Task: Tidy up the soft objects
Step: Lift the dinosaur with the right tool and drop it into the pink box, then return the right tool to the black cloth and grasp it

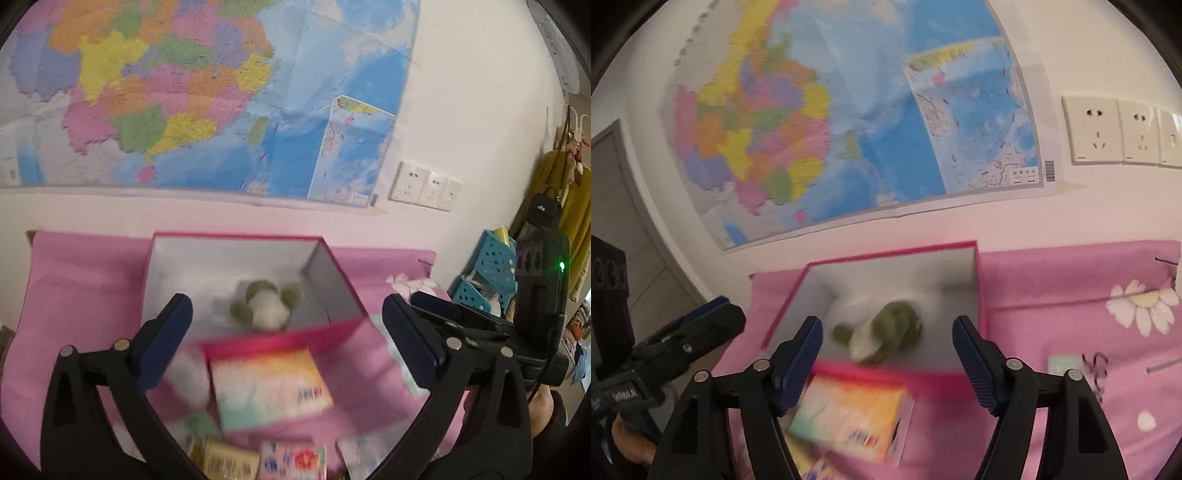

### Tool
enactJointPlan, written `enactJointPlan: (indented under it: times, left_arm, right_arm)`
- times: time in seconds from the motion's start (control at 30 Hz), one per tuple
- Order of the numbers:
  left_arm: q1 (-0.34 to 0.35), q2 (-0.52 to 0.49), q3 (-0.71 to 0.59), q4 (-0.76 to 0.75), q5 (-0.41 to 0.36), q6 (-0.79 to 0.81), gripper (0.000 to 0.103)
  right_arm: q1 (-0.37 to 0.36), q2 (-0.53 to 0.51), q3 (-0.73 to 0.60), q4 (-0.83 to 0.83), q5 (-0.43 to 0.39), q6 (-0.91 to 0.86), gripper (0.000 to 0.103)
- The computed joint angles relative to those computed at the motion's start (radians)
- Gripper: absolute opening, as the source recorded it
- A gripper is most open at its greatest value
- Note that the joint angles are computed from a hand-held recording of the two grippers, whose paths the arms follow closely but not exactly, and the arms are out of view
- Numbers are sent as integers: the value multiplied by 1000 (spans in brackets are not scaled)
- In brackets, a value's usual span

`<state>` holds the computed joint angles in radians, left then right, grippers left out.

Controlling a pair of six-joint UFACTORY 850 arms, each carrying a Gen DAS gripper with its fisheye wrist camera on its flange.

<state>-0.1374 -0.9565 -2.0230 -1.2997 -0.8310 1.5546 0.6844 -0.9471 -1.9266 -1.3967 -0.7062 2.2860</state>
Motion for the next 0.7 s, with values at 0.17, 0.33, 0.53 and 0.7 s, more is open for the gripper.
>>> enactJointPlan:
  times: [0.17,0.33,0.53,0.7]
  left_arm:
    - [69,104,219,-58,-34,102,103]
    - [124,186,427,-79,-7,246,103]
    - [163,244,628,-58,6,386,103]
    - [160,278,721,-112,25,568,103]
  right_arm:
    - [94,46,114,-76,-24,125,83]
    - [187,36,171,-63,-49,222,83]
    - [270,-7,173,-13,-82,257,83]
    - [294,-21,165,-16,-87,278,83]
